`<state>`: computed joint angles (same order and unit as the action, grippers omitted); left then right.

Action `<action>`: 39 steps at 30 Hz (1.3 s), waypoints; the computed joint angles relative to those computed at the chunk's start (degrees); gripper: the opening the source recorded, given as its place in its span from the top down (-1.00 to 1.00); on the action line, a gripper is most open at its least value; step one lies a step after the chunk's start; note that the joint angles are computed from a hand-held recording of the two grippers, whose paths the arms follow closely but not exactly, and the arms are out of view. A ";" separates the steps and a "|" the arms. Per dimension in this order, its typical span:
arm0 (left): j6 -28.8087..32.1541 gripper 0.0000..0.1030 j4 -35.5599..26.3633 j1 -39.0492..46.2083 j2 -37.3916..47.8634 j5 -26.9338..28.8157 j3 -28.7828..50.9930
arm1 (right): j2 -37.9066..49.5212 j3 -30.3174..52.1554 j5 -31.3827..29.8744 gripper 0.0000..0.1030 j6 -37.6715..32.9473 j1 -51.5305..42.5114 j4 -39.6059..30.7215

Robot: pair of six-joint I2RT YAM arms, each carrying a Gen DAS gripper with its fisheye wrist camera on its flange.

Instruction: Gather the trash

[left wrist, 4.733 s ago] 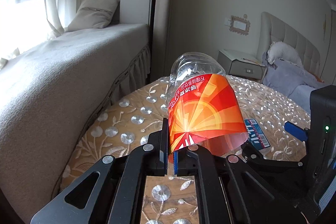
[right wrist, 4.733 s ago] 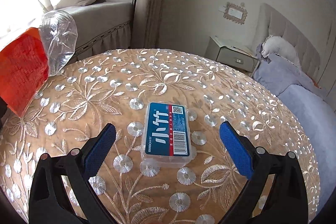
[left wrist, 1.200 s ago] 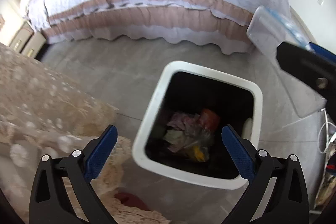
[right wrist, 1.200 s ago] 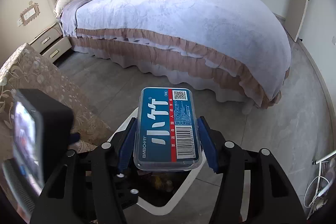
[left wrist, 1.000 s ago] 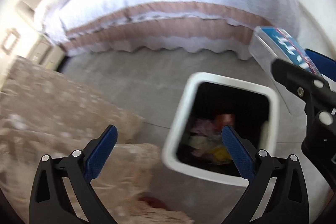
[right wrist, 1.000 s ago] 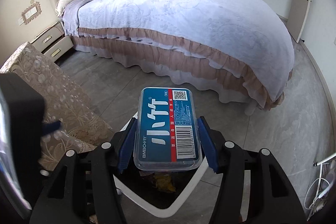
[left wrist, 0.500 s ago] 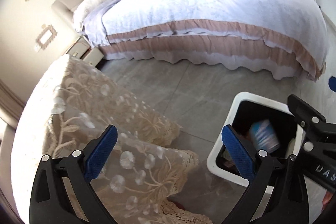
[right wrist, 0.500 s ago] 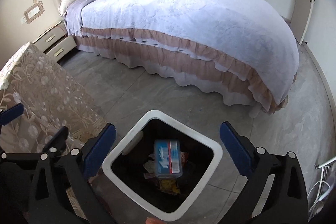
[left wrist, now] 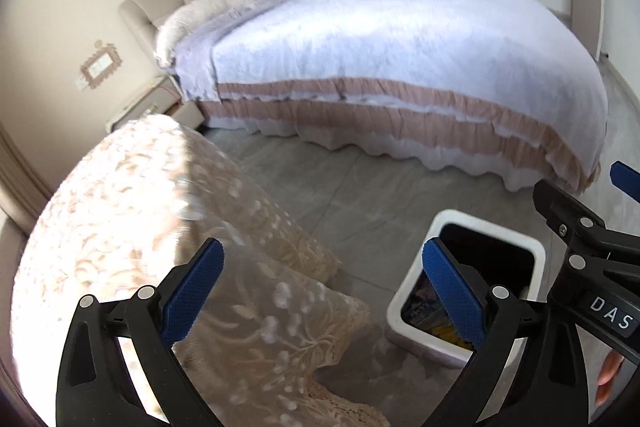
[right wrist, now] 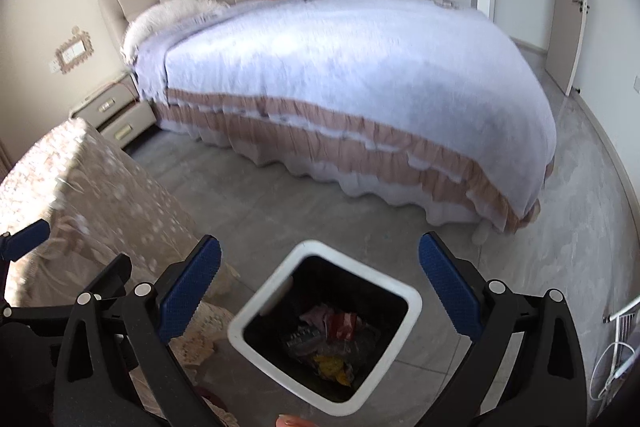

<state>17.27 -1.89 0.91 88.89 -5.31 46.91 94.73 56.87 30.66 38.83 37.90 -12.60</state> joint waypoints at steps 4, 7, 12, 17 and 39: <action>0.39 -0.90 -1.51 3.10 -7.15 1.77 -2.16 | -1.73 1.54 2.20 -0.91 -0.52 2.58 -0.48; 0.88 -0.90 -3.75 6.81 -12.01 4.06 -2.82 | -2.49 3.80 3.47 -0.91 -1.27 5.09 -1.24; 2.40 -0.90 -7.26 16.44 -18.96 9.78 -3.10 | -1.94 9.24 6.65 -0.91 -3.76 10.81 -1.59; 3.76 -0.90 -10.26 29.35 -23.21 17.26 -1.80 | 1.28 16.56 8.64 -0.91 -7.25 16.84 -1.39; 7.00 -0.90 -15.06 73.79 -8.41 41.14 17.99 | 26.77 58.86 8.53 -0.91 -21.09 35.47 -5.92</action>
